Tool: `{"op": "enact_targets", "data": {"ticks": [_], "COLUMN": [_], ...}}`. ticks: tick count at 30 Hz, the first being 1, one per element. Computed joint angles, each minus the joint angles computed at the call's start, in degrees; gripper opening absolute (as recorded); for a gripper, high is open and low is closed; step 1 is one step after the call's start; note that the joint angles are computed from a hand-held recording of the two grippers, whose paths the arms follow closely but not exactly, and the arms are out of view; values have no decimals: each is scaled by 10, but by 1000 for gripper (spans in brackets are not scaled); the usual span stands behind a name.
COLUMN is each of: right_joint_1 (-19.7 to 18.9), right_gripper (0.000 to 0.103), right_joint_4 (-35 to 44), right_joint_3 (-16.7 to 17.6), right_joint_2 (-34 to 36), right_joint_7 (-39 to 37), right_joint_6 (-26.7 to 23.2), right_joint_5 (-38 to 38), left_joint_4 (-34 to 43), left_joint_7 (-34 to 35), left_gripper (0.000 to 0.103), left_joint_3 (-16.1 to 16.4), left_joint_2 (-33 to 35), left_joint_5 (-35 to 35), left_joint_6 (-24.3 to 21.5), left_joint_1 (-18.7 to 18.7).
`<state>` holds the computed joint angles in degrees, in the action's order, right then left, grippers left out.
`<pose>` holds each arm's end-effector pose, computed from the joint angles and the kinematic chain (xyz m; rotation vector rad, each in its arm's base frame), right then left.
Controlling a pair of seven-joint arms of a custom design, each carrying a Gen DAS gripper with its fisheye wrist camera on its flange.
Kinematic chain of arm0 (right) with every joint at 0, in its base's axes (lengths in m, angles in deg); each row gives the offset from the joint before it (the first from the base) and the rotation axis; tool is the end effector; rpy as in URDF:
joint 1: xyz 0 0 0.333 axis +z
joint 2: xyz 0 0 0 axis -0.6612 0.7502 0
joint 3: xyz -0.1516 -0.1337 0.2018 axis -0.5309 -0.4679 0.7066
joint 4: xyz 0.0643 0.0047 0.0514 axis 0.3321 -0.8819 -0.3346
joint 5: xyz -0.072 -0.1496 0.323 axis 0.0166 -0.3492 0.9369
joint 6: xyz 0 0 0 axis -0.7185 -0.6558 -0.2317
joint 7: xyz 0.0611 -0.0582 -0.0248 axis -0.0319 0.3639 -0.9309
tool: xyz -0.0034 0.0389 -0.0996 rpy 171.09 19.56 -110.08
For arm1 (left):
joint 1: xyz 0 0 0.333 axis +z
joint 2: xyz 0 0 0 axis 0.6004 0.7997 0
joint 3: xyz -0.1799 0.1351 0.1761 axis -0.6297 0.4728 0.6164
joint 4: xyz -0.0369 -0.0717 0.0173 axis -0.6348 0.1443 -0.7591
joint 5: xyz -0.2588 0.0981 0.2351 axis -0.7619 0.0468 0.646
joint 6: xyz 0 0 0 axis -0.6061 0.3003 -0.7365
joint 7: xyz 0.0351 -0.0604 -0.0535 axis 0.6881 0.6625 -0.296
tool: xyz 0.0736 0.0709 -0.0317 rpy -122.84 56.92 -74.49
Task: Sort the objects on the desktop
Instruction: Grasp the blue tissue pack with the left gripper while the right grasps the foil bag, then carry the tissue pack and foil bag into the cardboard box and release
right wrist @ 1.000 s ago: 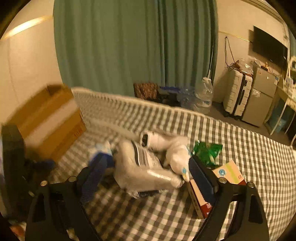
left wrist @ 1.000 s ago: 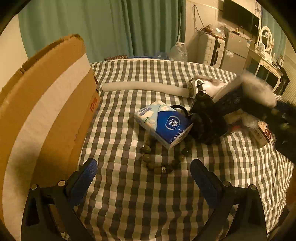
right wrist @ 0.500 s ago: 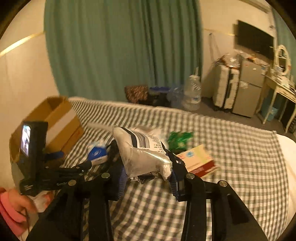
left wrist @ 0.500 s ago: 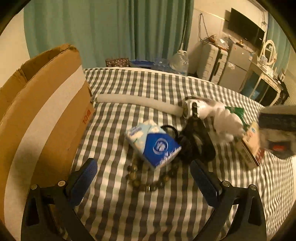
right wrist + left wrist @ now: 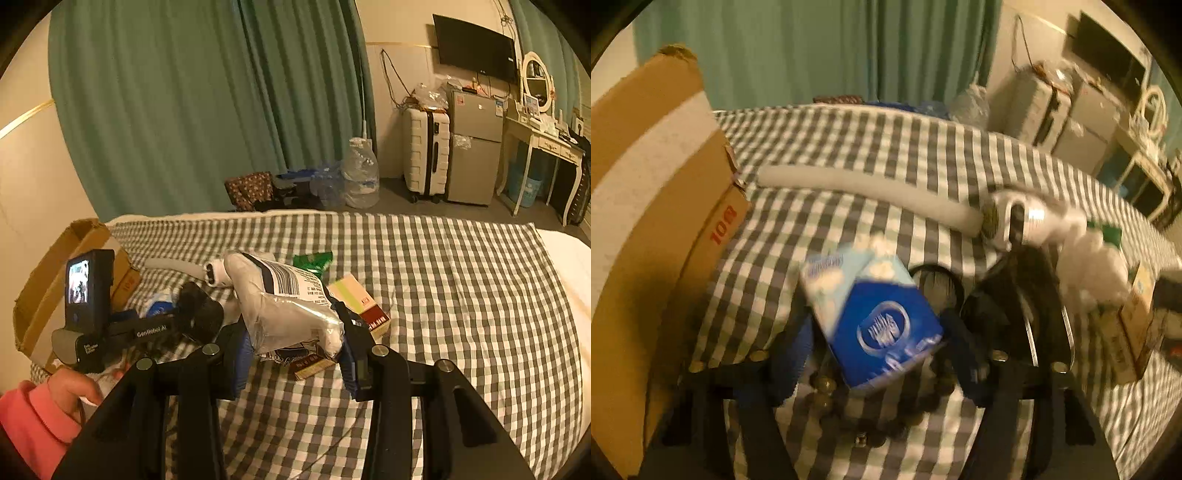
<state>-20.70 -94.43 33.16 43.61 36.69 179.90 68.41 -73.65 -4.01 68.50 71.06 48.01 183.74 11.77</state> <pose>0.4910 0.2308 0.4659 -1.8064 1.4359 -0.4739 0.5530 -0.3212 0.4079 -2.1208 1.5648 -0.5010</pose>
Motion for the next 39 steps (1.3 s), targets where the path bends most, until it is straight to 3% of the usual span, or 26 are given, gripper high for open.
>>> {"op": "enact_targets", "data": {"ticks": [3,5,9,13,21,27,33,39], "right_joint_1": [-2,-11,-11,-13,19,17,28,37], "right_gripper": [39,39,39,39,39,39,39,39], "right_joint_4": [-3,-6,-4,-7,-59,-76,-63,9], "right_joint_3": [1,7,9,18,21,47,70,111], "right_joint_2": [-1,-4,-11,-27,-92,-153,-183,-156], "right_joint_7": [11,65,101,153,171,217,246,271], "right_joint_6": [1,-1,-15,-26,-45,-65,-82,-106], "right_joint_5": [-11,-71,-115,-166,-148,-179,-206,-259], "left_joint_4": [-33,-61,-111,-143,-185,-198,-231,-263], "left_joint_7": [0,-4,-12,-19,-4,16,44,93], "left_gripper": [61,60,60,60,60,61,61,61], "left_joint_3": [-1,-5,-24,-51,-111,-149,-168,-173], "left_joint_2": [-26,-53,-111,-169,-264,-321,-398,-480], "left_joint_5": [15,24,29,44,41,14,-15,-47], "left_joint_6": [23,34,53,37,17,4,-6,-17], "left_joint_1": [2,6,23,38,69,81,109,144]}}
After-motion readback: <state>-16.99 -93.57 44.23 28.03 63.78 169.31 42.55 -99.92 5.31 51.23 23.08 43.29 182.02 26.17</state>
